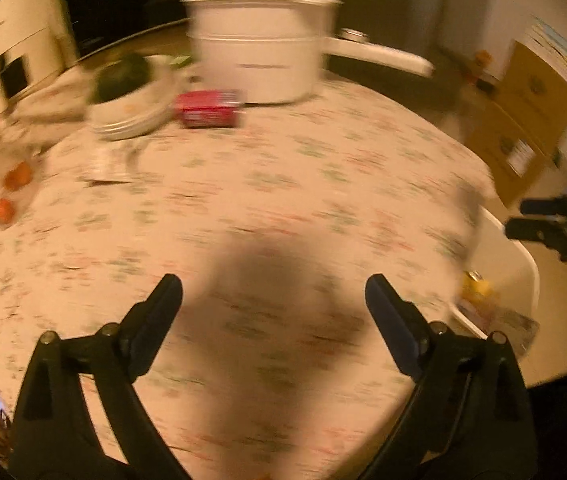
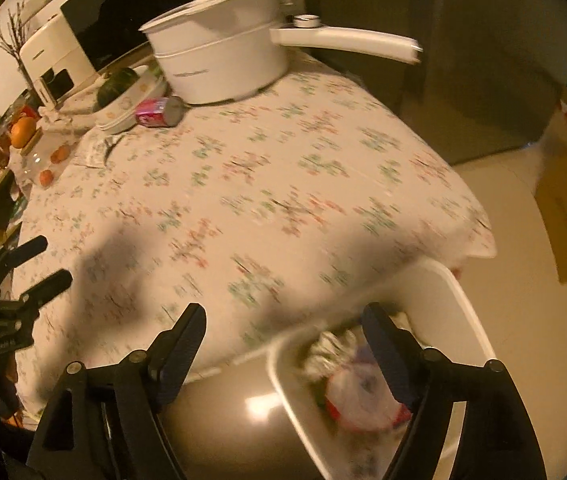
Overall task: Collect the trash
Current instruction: 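Move both tools back from the bin over the table, then grasp the paper receipt with the left gripper while the right grasps the red milk drink can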
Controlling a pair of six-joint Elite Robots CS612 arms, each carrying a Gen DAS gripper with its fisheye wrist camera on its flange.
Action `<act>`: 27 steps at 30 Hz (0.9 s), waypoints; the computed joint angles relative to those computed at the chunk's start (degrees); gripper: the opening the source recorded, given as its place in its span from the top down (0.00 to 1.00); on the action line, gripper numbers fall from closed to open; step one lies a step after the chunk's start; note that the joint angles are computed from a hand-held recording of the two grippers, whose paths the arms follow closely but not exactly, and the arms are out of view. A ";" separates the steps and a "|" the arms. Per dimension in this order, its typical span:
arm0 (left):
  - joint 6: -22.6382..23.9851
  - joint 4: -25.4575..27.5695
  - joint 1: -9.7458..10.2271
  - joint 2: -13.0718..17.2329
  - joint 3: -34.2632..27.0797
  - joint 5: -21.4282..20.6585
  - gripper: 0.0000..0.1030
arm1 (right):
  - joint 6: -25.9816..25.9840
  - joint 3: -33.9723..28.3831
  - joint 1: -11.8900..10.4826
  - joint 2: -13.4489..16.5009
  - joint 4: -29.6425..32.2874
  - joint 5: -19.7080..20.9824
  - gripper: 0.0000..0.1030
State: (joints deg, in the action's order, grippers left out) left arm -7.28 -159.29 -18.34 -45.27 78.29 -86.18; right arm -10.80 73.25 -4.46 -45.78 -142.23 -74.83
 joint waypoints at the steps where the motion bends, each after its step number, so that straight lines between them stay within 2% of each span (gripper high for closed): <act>1: -0.65 0.16 0.72 0.41 -0.70 0.77 0.10 | -0.23 -0.98 0.40 0.54 -0.05 0.07 0.20; 6: -4.36 -0.12 3.84 3.34 -5.42 6.36 0.10 | -3.03 -7.14 2.88 4.29 -0.77 -0.18 0.19; 7: -5.43 0.26 4.51 4.17 -6.77 6.38 0.10 | -3.30 -8.59 3.27 5.19 -0.50 0.03 0.19; 11: -7.85 2.21 6.59 7.98 -12.74 4.96 0.10 | -3.80 -14.54 4.50 8.92 1.00 1.35 0.19; 19: -6.54 4.89 8.67 16.13 -25.29 0.33 0.11 | -5.85 -28.58 6.65 17.18 4.40 4.62 0.19; 21: -7.41 5.73 9.17 17.47 -27.46 -1.53 0.19 | -7.01 -31.15 6.92 18.64 5.33 5.13 0.19; 25: -12.40 6.08 10.67 19.92 -30.73 -8.85 0.48 | -12.84 -37.37 7.57 21.99 8.18 6.23 0.19; 27: -13.10 6.51 10.91 20.52 -31.44 -10.57 0.55 | -15.75 -39.88 7.84 23.21 9.78 6.49 0.19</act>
State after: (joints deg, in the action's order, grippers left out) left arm -20.38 -152.78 -7.42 -24.75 46.85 -96.75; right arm -26.55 33.37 3.37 -22.57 -132.45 -68.34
